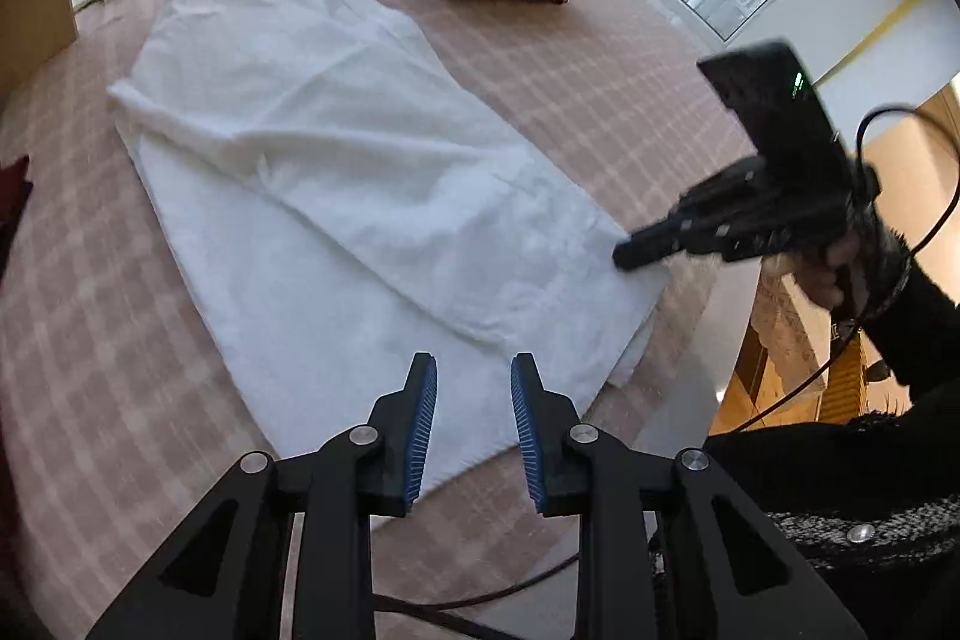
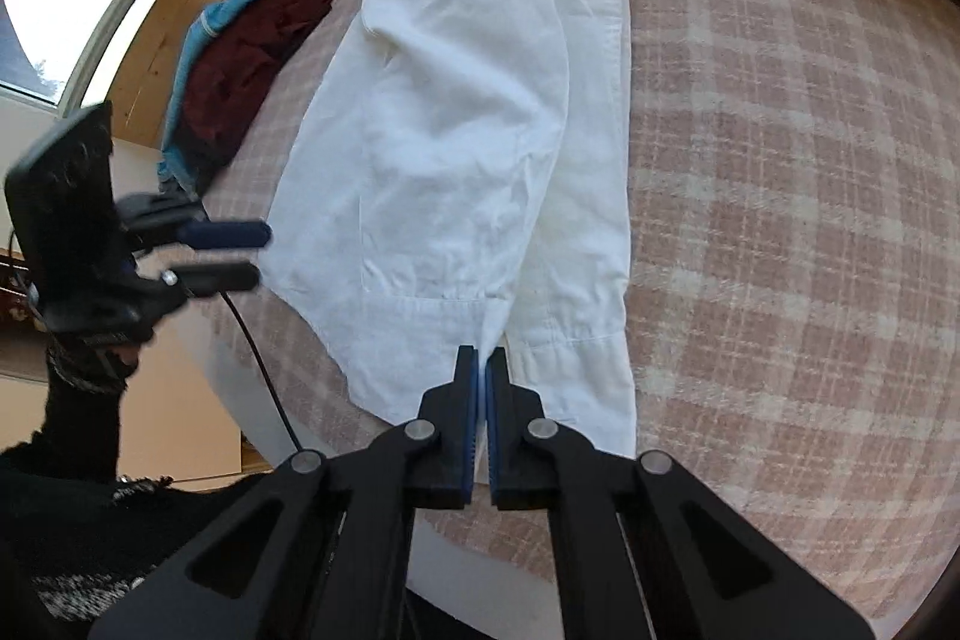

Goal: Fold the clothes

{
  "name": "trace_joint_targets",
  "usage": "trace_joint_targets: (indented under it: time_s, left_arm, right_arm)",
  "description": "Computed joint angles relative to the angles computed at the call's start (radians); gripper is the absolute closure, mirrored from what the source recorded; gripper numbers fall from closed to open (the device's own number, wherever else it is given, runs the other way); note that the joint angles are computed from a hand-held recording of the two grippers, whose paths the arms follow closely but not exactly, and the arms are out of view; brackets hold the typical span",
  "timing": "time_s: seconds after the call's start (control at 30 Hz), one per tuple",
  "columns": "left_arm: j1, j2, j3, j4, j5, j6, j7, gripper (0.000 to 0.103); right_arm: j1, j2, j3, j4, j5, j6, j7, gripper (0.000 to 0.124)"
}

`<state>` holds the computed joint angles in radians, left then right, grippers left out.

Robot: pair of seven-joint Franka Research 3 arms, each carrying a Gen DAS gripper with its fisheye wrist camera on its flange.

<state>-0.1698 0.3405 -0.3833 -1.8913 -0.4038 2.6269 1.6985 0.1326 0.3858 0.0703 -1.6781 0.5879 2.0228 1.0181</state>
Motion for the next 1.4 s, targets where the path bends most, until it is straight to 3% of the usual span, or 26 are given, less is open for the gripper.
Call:
trace_joint_targets:
  time_s: [0.27,0.4,0.5,0.57,0.6,0.63,0.77,0.9,0.97,1.2,1.27,1.3,1.37,1.4]
  left_arm:
    - [-0.043,0.047,-0.021,0.037,0.019,0.019,-0.063,0.078]
    - [-0.068,0.092,-0.022,0.093,0.066,-0.022,-0.1,0.078]
    - [-0.064,0.127,-0.039,0.127,0.054,-0.044,-0.118,0.073]
    - [-0.059,0.15,-0.052,0.146,0.037,-0.049,-0.121,0.073]
    - [-0.067,0.163,-0.047,0.161,0.047,-0.055,-0.134,0.073]
    - [-0.068,0.171,-0.049,0.169,0.048,-0.056,-0.138,0.073]
    - [-0.047,0.204,-0.078,0.186,-0.001,-0.039,-0.144,0.073]
    - [-0.059,0.218,-0.069,0.191,0.009,-0.024,-0.187,0.078]
    - [-0.058,0.216,-0.072,0.183,0.016,-0.002,-0.193,0.094]
    - [-0.012,0.189,-0.109,0.137,-0.015,0.053,-0.16,0.1]
    - [0.002,0.19,-0.12,0.134,-0.034,0.048,-0.156,0.097]
    - [0.011,0.196,-0.128,0.136,-0.053,0.034,-0.156,0.093]
    - [0.015,0.208,-0.128,0.145,-0.076,0.009,-0.169,0.07]
    - [0.001,0.211,-0.116,0.151,-0.065,0.007,-0.178,0.068]
  right_arm:
    - [0.023,0.009,-0.027,0.014,-0.124,0.005,0.047,0.117]
    - [0.015,0.006,-0.024,-0.022,-0.124,0.038,0.042,0.079]
    - [-0.015,-0.001,-0.014,-0.047,-0.065,0.045,-0.002,0.077]
    - [-0.038,0.002,-0.012,-0.048,-0.018,0.022,-0.025,0.077]
    - [-0.051,0.009,-0.01,-0.04,0.007,-0.004,-0.033,0.085]
    - [-0.062,0.02,-0.008,-0.025,0.027,-0.039,-0.034,0.102]
    - [-0.063,0.001,-0.016,-0.04,0.034,-0.038,-0.038,0.117]
    - [-0.077,-0.015,-0.018,-0.039,0.07,-0.059,-0.059,0.118]
    - [-0.065,-0.004,-0.013,-0.021,0.077,-0.056,-0.044,0.118]
    - [-0.021,0.005,-0.001,-0.017,0.056,-0.013,-0.002,0.117]
    - [0.002,0.007,-0.006,-0.015,0.005,0.001,0.015,0.113]
    - [0.009,0.009,-0.008,-0.015,-0.015,0.001,0.025,0.104]
    - [0.015,0.011,-0.009,-0.022,-0.033,0.012,0.038,0.096]
    - [0.018,0.015,-0.009,-0.022,-0.043,0.011,0.044,0.095]
